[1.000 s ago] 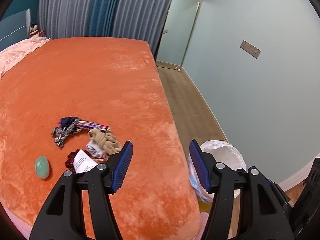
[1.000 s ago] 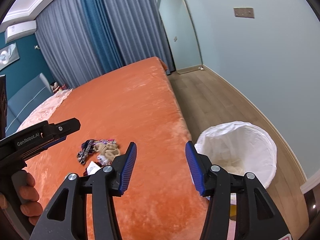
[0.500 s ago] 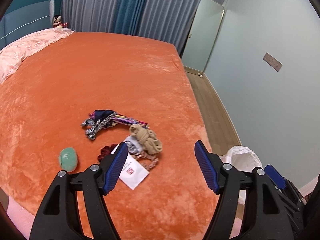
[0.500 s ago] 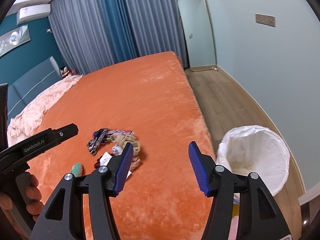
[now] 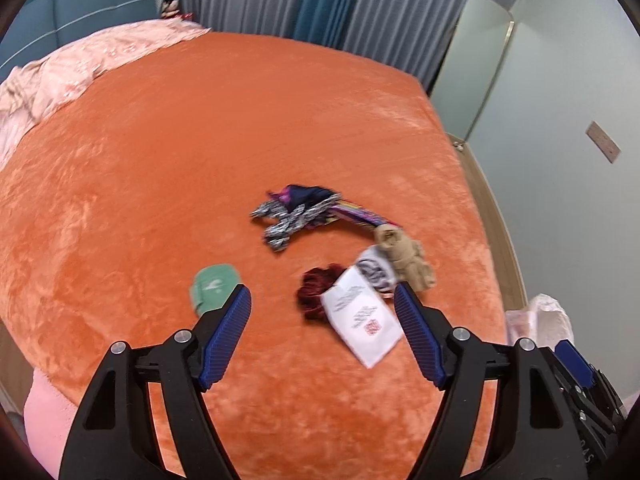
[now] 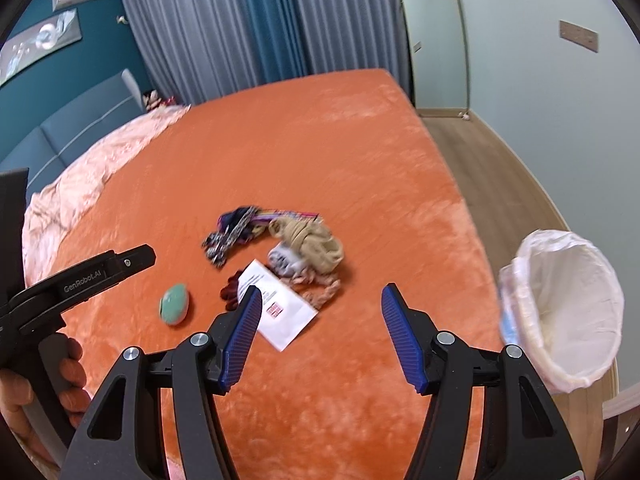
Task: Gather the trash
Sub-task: 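Move both open tools back over the remaining items on the bed, then grasp the green sponge with the left tool while the right tool grasps the white paper card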
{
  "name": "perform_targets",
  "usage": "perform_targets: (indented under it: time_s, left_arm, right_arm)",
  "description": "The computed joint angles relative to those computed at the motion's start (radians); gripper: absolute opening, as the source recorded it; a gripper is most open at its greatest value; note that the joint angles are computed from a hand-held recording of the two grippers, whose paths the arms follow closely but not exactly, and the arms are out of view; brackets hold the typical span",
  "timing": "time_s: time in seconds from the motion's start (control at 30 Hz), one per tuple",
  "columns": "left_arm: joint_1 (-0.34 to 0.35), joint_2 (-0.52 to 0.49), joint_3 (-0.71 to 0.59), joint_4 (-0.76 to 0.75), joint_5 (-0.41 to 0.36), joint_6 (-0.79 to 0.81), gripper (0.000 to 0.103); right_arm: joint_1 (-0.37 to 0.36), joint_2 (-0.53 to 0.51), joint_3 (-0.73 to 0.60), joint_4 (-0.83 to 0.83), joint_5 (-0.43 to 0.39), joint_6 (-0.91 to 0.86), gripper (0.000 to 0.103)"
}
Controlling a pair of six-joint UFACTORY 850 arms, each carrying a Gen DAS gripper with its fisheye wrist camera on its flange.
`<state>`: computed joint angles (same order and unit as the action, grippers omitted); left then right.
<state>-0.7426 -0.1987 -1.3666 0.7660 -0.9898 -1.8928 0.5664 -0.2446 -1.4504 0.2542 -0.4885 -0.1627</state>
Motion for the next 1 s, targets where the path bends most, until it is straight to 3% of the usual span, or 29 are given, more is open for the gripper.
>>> perform_targets:
  time_s: [0.4,0.67,0.8,1.0]
  left_arm:
    - [0.101,0.134,0.289,-0.109,0.090,-0.065,0.070]
    - [0.184,0.154,0.385,-0.155,0.258,-0.054,0.061]
    - [0.221,0.145,0.420,-0.187,0.384,-0.036,0.054]
    - [0.240,0.107,0.399,-0.174,0.461,-0.028,0.053]
  right_arm:
    - [0.070,-0.131,-0.065,-0.080,-0.039,0.085,0.060]
    - [0.093,-0.231,-0.140,-0.129,-0.075,0.123,0.060]
    - [0.096,-0.274,-0.175,-0.143,-0.092,0.137,0.059]
    - [0.095,-0.323,-0.211,-0.148,-0.122,0.149,0.058]
